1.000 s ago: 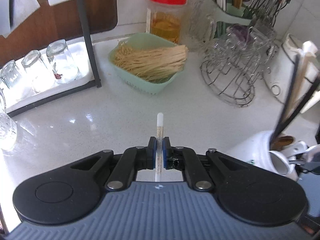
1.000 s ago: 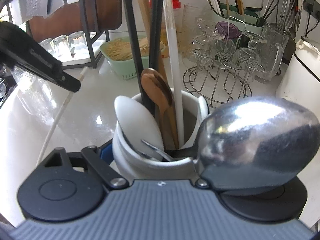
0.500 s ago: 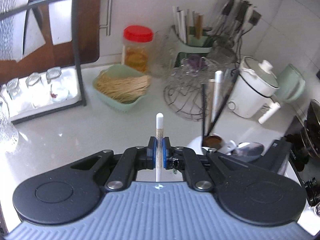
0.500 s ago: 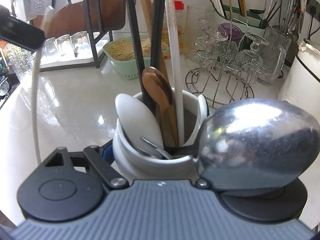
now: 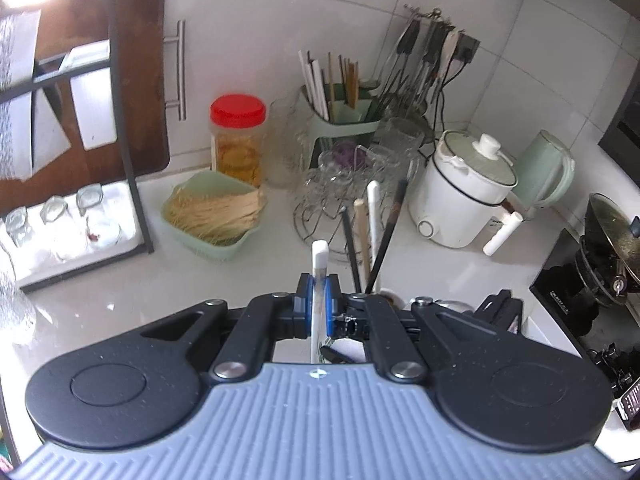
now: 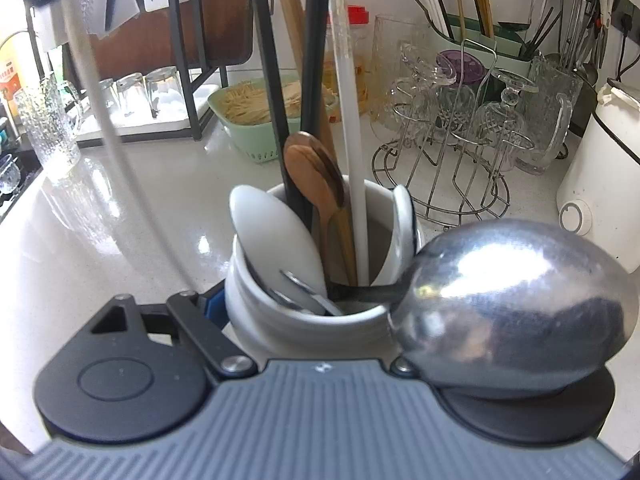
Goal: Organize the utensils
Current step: 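Lift the white chopstick with the left gripper and carry it toward the mug, then raise the white chopstick above the mug and lower it in, left gripper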
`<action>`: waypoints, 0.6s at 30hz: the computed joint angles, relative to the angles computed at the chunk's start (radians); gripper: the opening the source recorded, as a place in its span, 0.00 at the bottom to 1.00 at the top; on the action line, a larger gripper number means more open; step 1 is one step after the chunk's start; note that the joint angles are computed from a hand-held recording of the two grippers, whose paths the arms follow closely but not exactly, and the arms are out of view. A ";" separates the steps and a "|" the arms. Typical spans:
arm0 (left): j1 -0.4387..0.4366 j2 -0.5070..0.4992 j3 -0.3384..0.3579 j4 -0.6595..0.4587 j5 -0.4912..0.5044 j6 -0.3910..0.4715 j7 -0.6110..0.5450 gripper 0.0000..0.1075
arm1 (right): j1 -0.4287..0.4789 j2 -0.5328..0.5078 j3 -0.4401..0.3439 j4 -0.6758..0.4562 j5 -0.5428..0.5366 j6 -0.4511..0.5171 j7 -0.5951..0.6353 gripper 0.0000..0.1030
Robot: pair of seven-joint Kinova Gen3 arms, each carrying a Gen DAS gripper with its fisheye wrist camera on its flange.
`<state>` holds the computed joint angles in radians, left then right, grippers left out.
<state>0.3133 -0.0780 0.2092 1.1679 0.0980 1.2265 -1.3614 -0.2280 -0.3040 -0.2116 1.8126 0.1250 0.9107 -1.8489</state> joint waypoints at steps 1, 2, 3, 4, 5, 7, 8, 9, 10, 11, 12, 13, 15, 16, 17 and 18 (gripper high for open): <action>0.000 0.003 0.000 -0.013 -0.003 0.006 -0.005 0.06 | 0.000 0.001 -0.001 0.000 0.001 0.000 -0.001 0.88; 0.001 0.008 0.002 -0.031 -0.006 0.014 -0.007 0.06 | 0.000 0.001 -0.002 0.000 0.002 0.000 -0.002 0.88; 0.001 0.013 0.000 -0.048 -0.003 0.022 -0.014 0.06 | 0.000 0.000 -0.003 0.001 0.003 -0.002 -0.003 0.88; 0.003 0.018 0.001 -0.068 -0.005 0.032 -0.023 0.06 | 0.000 -0.001 -0.003 0.003 0.005 -0.004 -0.004 0.88; 0.005 0.023 0.004 -0.089 -0.012 0.040 -0.030 0.06 | 0.000 -0.003 -0.004 0.006 0.006 -0.006 -0.005 0.88; 0.010 0.036 0.007 -0.136 -0.018 0.058 -0.041 0.06 | 0.001 -0.004 -0.006 0.008 0.007 -0.008 -0.008 0.88; 0.013 0.043 0.008 -0.160 -0.021 0.067 -0.046 0.06 | 0.001 -0.004 -0.006 0.008 0.008 -0.009 -0.009 0.88; 0.017 0.050 0.009 -0.186 -0.022 0.078 -0.051 0.06 | 0.000 -0.004 -0.006 0.008 0.008 -0.009 -0.009 0.88; 0.020 0.058 0.009 -0.210 -0.024 0.087 -0.056 0.06 | 0.000 -0.005 -0.006 0.010 0.008 -0.012 -0.010 0.88; 0.023 0.065 0.009 -0.235 -0.023 0.096 -0.062 0.06 | 0.000 -0.006 -0.007 0.011 0.008 -0.013 -0.011 0.88; 0.027 0.072 0.010 -0.257 -0.023 0.105 -0.066 0.06 | 0.001 -0.006 -0.007 0.011 0.009 -0.013 -0.012 0.88; 0.030 0.080 0.008 -0.281 -0.019 0.113 -0.071 0.06 | 0.001 -0.006 -0.007 0.011 0.009 -0.013 -0.012 0.88; 0.041 0.097 0.011 -0.328 -0.027 0.134 -0.078 0.06 | 0.000 -0.006 -0.007 0.010 0.008 -0.013 -0.011 0.88; 0.046 0.105 0.010 -0.348 -0.030 0.143 -0.076 0.06 | 0.000 -0.006 -0.007 0.010 0.009 -0.013 -0.011 0.88; 0.049 0.112 0.008 -0.366 -0.026 0.154 -0.076 0.06 | 0.000 -0.006 -0.007 0.010 0.009 -0.013 -0.011 0.88; 0.053 0.118 0.006 -0.381 -0.024 0.162 -0.078 0.06 | 0.000 -0.006 -0.007 0.010 0.009 -0.013 -0.012 0.88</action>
